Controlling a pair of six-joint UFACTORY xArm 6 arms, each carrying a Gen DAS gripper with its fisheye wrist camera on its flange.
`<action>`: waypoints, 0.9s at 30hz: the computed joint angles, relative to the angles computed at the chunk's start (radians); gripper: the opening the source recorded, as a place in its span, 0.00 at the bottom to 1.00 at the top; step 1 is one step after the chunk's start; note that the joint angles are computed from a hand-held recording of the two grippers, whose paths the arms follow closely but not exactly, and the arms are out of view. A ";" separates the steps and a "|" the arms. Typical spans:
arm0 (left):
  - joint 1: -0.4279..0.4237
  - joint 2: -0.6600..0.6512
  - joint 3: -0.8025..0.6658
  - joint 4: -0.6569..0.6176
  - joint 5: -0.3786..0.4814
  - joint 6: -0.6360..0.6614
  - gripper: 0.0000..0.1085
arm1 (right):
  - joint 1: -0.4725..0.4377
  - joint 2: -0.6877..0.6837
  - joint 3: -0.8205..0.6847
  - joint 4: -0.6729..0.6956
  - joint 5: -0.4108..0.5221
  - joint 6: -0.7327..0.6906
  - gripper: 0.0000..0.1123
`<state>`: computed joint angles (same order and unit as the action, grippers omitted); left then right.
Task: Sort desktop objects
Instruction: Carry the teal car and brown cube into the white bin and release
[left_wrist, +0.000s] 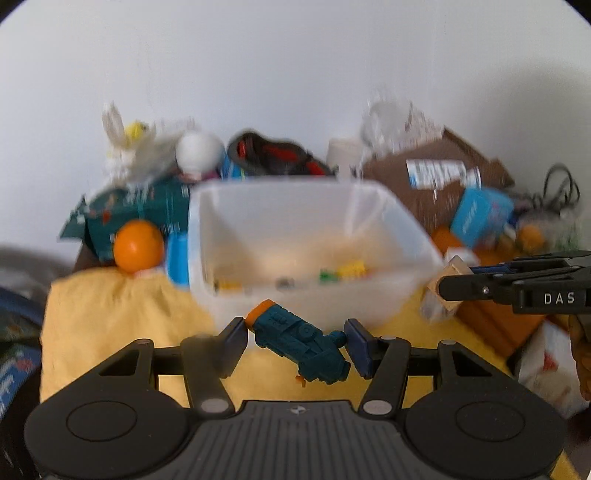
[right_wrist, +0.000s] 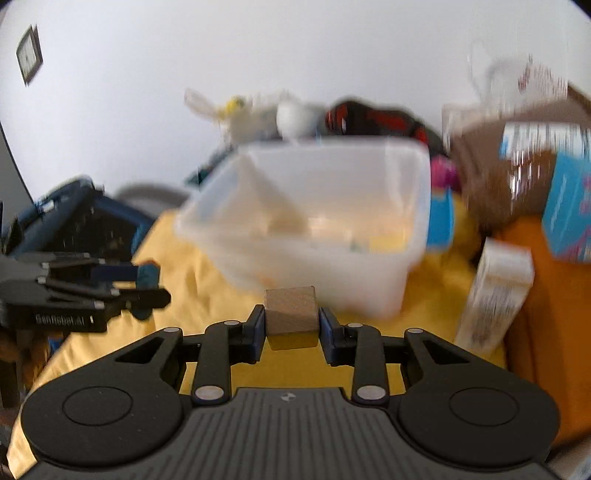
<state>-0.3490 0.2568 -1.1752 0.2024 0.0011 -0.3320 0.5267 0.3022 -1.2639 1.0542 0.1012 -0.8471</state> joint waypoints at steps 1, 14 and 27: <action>0.003 0.007 -0.034 0.024 0.022 -0.026 0.56 | -0.008 0.003 -0.025 -0.027 0.011 0.029 0.30; 0.022 0.273 -0.645 -0.210 0.493 0.192 0.56 | -0.130 0.233 -0.516 -0.670 0.376 0.651 0.30; 0.012 0.499 -1.025 -0.035 0.794 0.037 0.74 | -0.138 0.433 -0.859 -0.947 0.564 0.841 0.78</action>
<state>-0.3369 0.7554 -2.1999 0.1678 0.7948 -0.2945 0.3885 0.7353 -2.1232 0.1075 0.6647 -0.0058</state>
